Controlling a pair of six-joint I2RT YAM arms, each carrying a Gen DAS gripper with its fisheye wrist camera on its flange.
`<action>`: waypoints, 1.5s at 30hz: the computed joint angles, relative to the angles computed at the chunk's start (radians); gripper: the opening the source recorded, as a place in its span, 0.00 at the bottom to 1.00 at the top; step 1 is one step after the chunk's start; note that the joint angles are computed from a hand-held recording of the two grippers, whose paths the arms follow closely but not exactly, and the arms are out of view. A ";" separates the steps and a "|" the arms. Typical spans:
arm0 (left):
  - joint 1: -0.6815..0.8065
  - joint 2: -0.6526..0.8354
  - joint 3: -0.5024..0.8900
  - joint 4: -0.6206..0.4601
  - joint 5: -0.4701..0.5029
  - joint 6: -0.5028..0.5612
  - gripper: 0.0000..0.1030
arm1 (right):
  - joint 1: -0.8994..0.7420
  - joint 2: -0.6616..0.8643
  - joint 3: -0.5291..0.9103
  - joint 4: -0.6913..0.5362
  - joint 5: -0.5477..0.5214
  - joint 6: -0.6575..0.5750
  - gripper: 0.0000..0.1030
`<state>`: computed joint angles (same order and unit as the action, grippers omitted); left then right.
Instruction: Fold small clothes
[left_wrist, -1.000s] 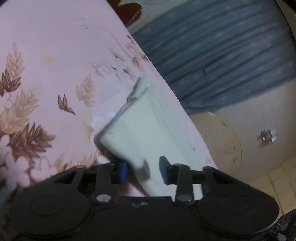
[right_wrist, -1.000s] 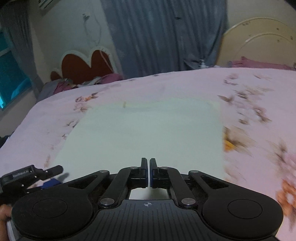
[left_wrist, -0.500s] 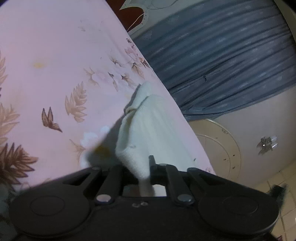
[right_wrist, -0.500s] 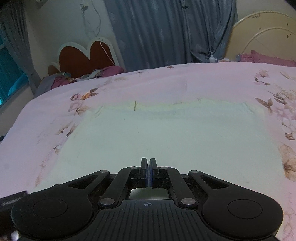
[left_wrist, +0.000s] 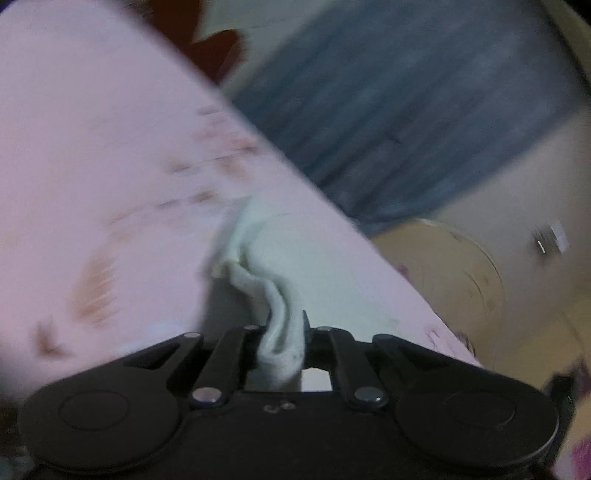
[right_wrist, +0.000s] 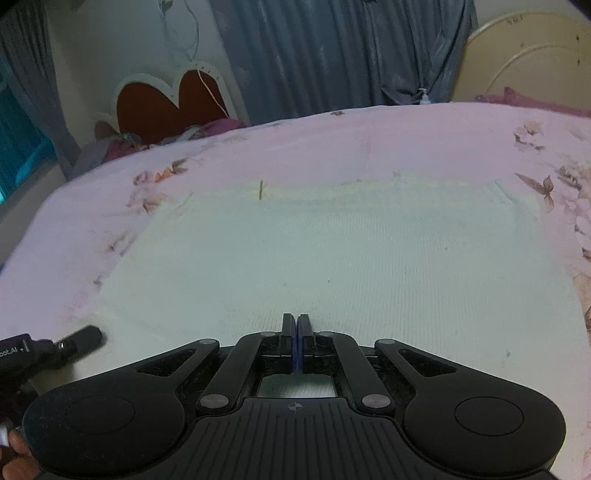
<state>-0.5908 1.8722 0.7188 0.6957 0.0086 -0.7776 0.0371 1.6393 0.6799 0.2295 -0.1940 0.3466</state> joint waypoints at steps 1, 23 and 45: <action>-0.025 -0.023 0.024 -0.042 -0.002 0.041 0.06 | -0.022 -0.022 -0.018 0.013 -0.017 0.012 0.00; -0.303 0.162 0.654 -0.682 -0.046 0.311 0.29 | -0.889 -0.211 -0.016 -0.416 -0.711 -0.398 0.41; -0.187 0.311 0.795 -0.678 0.041 0.517 0.17 | -0.539 -0.110 0.053 -0.360 -0.376 -0.367 0.14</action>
<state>-0.7776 2.1830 1.5140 0.0182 0.0492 -0.2608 -0.5021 1.5296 0.7333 -0.1305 -0.5704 -0.0201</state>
